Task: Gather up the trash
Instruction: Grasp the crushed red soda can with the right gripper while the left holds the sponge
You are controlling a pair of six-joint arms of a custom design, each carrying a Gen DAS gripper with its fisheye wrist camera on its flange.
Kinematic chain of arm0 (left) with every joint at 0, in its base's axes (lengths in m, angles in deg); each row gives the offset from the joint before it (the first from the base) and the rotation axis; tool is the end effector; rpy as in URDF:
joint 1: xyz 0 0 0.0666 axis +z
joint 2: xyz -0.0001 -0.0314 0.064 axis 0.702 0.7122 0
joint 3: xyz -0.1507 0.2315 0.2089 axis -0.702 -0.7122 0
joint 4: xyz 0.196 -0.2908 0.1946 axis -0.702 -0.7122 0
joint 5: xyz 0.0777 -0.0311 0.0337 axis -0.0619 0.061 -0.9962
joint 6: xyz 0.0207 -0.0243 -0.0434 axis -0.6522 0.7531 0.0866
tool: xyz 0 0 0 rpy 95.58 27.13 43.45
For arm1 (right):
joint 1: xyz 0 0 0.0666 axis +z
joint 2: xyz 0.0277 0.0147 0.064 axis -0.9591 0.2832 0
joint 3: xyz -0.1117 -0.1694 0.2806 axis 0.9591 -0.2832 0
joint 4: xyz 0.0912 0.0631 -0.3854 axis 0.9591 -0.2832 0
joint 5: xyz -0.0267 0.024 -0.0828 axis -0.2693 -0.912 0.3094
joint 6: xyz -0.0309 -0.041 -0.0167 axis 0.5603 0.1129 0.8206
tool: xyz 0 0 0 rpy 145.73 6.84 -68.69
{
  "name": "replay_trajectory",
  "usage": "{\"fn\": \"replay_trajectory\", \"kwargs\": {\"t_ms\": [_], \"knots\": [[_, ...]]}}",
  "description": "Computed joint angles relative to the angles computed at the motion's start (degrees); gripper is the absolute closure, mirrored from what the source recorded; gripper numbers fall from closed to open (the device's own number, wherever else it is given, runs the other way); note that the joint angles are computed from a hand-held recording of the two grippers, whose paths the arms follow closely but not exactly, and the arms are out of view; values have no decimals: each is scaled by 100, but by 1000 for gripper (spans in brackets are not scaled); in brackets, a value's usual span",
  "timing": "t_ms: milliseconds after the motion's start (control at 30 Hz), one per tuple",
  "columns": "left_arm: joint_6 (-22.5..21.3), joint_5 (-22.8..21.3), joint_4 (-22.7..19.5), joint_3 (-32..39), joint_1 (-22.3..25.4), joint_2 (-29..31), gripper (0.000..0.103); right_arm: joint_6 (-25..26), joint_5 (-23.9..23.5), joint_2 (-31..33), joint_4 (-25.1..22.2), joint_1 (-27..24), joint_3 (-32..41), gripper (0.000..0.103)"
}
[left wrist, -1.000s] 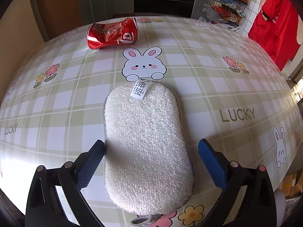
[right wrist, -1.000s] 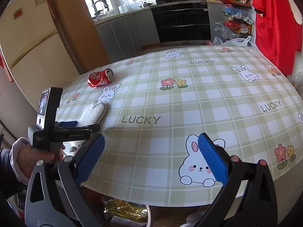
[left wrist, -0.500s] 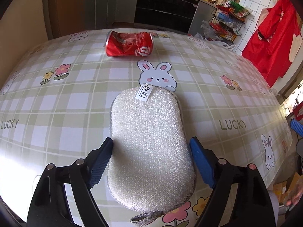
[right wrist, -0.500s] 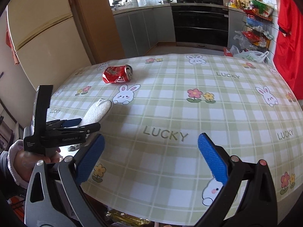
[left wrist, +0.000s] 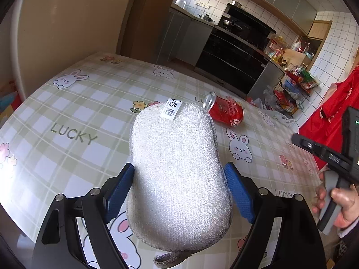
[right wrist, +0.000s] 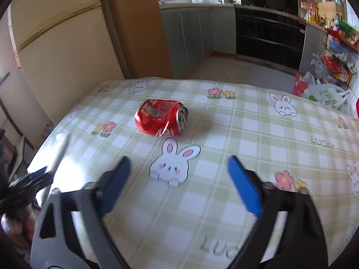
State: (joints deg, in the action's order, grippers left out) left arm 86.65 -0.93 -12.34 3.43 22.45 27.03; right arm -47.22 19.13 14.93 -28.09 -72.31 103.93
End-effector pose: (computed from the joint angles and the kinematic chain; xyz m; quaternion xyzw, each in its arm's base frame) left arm 0.3250 -0.1351 0.4082 0.0021 0.9094 -0.1871 0.3716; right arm 0.3673 0.0145 0.4514 -0.0262 0.9266 0.1027 0.3608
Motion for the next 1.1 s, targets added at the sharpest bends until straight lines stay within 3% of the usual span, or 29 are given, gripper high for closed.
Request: {"fn": "replay_trajectory", "kwargs": {"t_ms": [100,233,433,500,567,700,833,867,933,1100], "knots": [[-23,31,41,-123,223,-228,23,-478,336,542,435,79,223,40],[19,7,116,-354,535,-574,23,-1011,275,1041,878,121,407,41],[60,25,-7,-565,850,-868,23,-1571,271,1726,921,234,832,42],[55,36,-41,-637,928,-955,23,-1697,245,1952,817,260,1014,56],[54,55,-84,-685,991,-1022,23,-1807,230,2116,758,308,1142,57],[145,189,-116,-781,1138,-1151,23,-1861,456,2225,787,449,1183,57],[59,130,-219,-790,1206,-1219,23,-2240,240,2216,848,411,1039,57],[49,118,-222,-795,1209,-1234,23,-2261,205,2190,859,409,1001,62],[49,85,-241,-815,1196,-1285,23,-2162,171,2153,816,405,967,67],[200,104,-248,-911,1154,-1381,23,-1740,502,1871,486,556,866,68]]}}
